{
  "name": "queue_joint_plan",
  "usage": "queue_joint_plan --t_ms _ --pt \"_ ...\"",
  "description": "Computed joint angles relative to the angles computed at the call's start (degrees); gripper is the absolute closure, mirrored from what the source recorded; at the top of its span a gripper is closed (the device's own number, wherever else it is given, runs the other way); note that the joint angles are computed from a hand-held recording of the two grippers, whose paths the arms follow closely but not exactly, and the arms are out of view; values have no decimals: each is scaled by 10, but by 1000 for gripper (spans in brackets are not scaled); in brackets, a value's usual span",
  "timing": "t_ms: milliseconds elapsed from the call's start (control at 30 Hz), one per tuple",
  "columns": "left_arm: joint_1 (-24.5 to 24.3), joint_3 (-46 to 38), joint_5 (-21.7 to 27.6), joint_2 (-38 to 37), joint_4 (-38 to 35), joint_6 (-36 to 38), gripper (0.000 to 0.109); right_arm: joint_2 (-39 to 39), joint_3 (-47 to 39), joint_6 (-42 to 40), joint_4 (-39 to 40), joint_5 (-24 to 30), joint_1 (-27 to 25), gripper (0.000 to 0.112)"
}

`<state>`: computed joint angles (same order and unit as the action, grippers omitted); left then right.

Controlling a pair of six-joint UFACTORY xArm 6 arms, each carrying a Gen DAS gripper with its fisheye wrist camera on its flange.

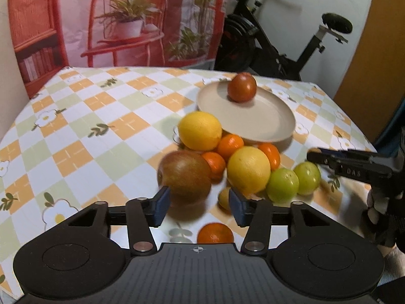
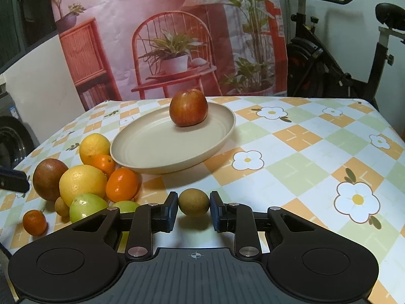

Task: Organize fruits
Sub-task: 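Withdraw the right tool from the plate and move toward the kiwi, then grasp the small brown kiwi with the right gripper while the left gripper grasps a tangerine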

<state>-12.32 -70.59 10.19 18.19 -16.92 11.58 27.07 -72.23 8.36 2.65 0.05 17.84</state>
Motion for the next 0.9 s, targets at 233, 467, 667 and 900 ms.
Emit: queue_joint_plan --t_ms 233,467,667,900 --pt "3 -13 57 6 16 -9 55 -3 7 5 -4 -9 0 87" --pt "1 -25 91 14 3 7 55 -3 7 5 -4 -10 0 87" --pt "1 -36 114 22 17 -3 55 -3 7 7 -6 -9 -1 87" --pt "1 -45 131 30 10 3 60 -3 7 10 -8 -10 -1 87"
